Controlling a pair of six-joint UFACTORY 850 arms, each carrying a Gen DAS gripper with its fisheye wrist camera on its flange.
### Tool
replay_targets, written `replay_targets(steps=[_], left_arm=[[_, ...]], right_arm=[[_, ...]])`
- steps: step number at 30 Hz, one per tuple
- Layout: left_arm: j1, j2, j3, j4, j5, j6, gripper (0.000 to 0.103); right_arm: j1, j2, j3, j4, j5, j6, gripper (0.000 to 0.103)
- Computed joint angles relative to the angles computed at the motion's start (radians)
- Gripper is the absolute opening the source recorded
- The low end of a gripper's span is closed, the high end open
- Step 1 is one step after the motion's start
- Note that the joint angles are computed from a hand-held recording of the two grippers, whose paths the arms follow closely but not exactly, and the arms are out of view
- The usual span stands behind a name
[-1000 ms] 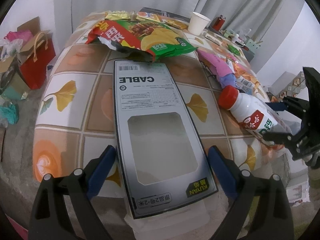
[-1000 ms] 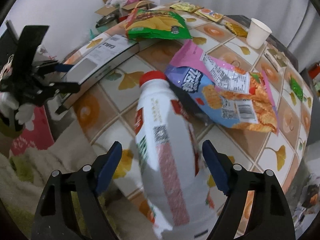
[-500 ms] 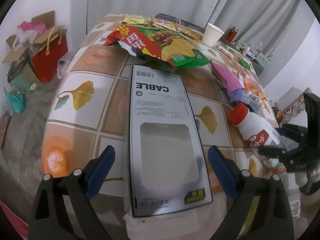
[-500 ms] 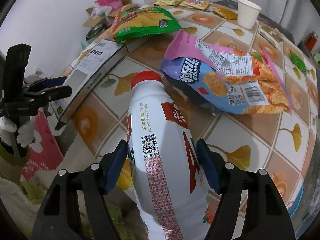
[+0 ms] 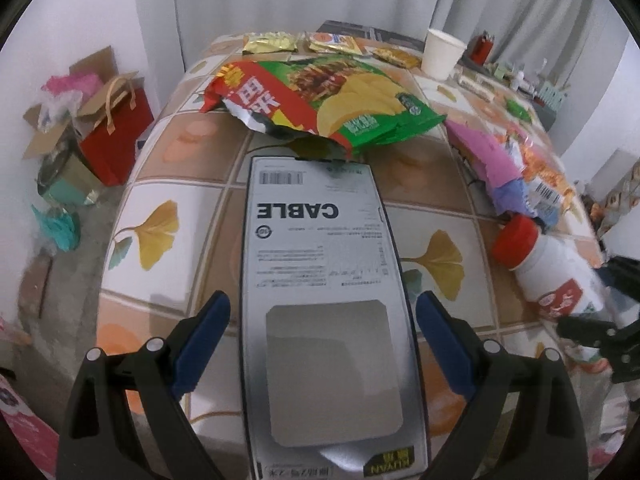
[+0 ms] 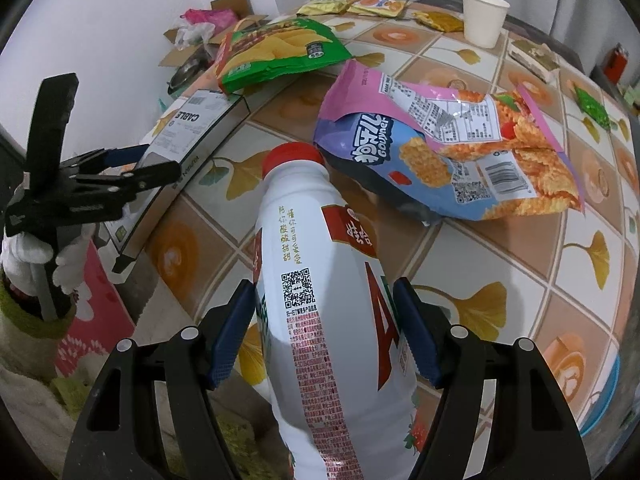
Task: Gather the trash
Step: 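Grasp the white CABLE box with the left gripper while the right grasps the white bottle, then lift the CABLE box and white bottle and carry both toward the blue wastebasket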
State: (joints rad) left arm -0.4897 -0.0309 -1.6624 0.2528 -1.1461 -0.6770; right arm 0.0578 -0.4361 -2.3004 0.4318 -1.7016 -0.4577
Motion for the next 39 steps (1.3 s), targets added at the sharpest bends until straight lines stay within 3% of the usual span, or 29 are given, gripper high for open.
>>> replay_targets(steps=[20,39], left_arm=[[-0.011,-0.036,-0.009,0.067,-0.026,-0.034,0.092],[-0.026,-0.037,-0.006,0.114,-0.042,-0.061,0.082]], right_arm=[[0.010,-0.022,-0.037,-0.019,-0.037,0.014,0.068],[0.014,-0.026,-0.043,-0.027,-0.046,0.026,0.068]])
